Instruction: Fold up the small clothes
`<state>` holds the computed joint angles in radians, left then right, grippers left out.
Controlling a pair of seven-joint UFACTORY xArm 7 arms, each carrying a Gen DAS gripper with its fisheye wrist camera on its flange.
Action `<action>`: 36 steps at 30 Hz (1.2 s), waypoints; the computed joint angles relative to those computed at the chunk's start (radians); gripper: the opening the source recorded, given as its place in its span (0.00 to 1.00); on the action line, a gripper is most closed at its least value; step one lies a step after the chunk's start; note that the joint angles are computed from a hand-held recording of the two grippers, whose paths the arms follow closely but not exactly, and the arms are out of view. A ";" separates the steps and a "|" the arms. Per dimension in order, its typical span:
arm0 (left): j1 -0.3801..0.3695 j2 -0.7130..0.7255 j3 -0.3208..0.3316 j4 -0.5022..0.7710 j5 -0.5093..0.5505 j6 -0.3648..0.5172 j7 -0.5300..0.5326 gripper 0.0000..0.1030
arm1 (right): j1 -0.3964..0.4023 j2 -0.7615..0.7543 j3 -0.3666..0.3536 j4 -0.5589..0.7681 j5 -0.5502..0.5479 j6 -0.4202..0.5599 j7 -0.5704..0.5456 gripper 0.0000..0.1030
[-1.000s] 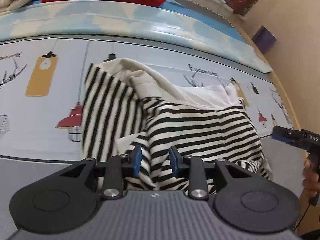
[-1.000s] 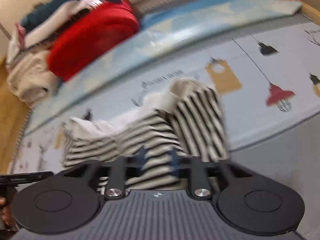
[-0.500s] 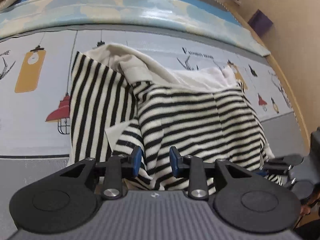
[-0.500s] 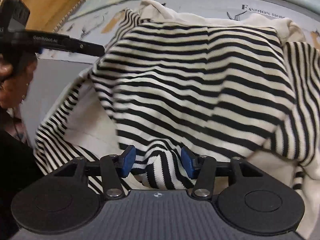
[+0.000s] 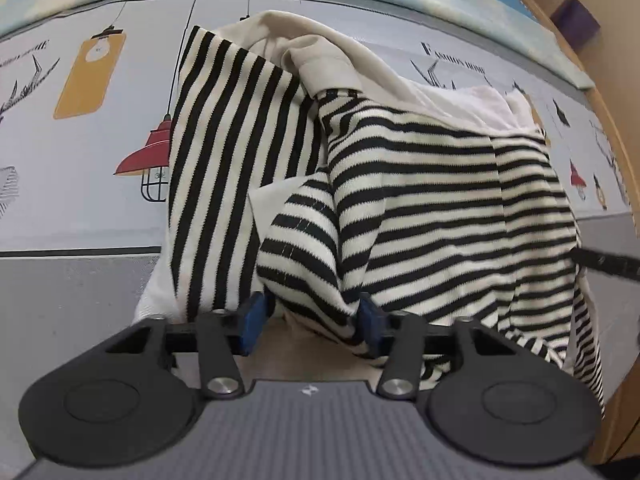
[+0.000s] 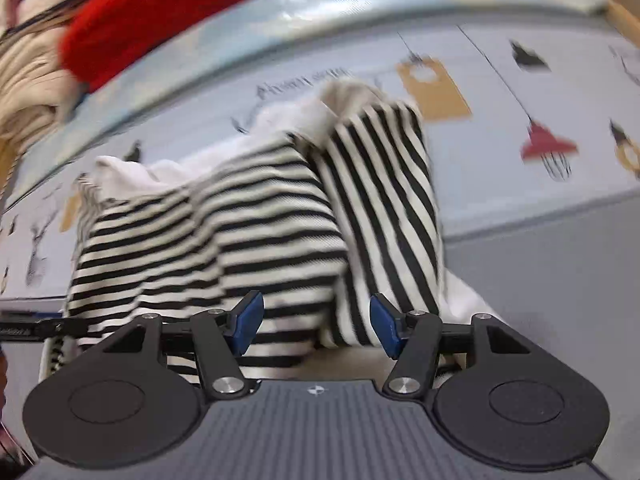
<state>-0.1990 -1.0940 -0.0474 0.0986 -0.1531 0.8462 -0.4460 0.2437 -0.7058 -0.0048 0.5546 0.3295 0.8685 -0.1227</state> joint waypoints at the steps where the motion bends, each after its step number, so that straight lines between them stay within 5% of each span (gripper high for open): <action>1: -0.001 0.004 0.004 -0.001 -0.004 -0.012 0.002 0.29 | -0.006 0.010 0.007 -0.003 -0.002 -0.002 0.015 0.59; 3: 0.000 0.004 0.004 -0.002 -0.003 -0.034 0.001 0.07 | -0.003 0.021 0.006 -0.015 0.013 -0.011 0.034 0.58; 7: -0.010 -0.137 0.085 -0.055 -0.068 -0.166 0.035 0.05 | 0.024 0.020 -0.027 -0.025 0.094 -0.012 0.036 0.01; 10: -0.012 -0.343 0.181 -0.132 -0.135 -0.289 0.105 0.05 | 0.052 -0.064 -0.037 -0.045 0.157 -0.121 0.009 0.01; 13: 0.065 -0.259 0.092 -0.076 -0.047 -0.133 0.115 0.07 | 0.063 -0.149 -0.059 -0.072 0.190 -0.211 -0.008 0.01; 15: 0.125 -0.108 -0.041 -0.019 0.053 0.009 0.063 0.12 | 0.017 -0.143 -0.025 -0.067 0.097 -0.154 0.020 0.02; 18: 0.121 -0.128 -0.110 -0.017 0.118 0.019 -0.019 0.15 | 0.047 -0.077 -0.057 -0.046 0.060 -0.004 -0.001 0.03; 19: 0.105 -0.159 -0.117 -0.017 0.129 0.006 -0.035 0.15 | 0.030 -0.088 -0.025 -0.055 0.048 -0.012 0.001 0.07; 21: 0.050 -0.215 -0.102 -0.013 0.138 -0.012 -0.024 0.38 | 0.036 -0.134 0.010 -0.076 0.023 -0.077 -0.017 0.07; 24: 0.002 -0.241 -0.149 -0.012 0.158 -0.048 -0.055 0.40 | 0.095 -0.180 -0.014 -0.097 0.061 -0.158 -0.055 0.10; 31: -0.059 -0.161 -0.006 -0.046 0.071 -0.175 -0.056 0.40 | 0.224 -0.049 -0.049 -0.099 0.189 -0.270 -0.060 0.39; 36: -0.043 -0.123 -0.010 -0.036 0.038 -0.210 -0.073 0.40 | 0.287 0.070 -0.071 -0.055 0.298 -0.274 -0.150 0.60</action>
<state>-0.2419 -1.2169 -0.0575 0.0626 -0.1153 0.6358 -0.5190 0.5304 -0.6353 -0.0758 0.4998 0.6272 0.5946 -0.2727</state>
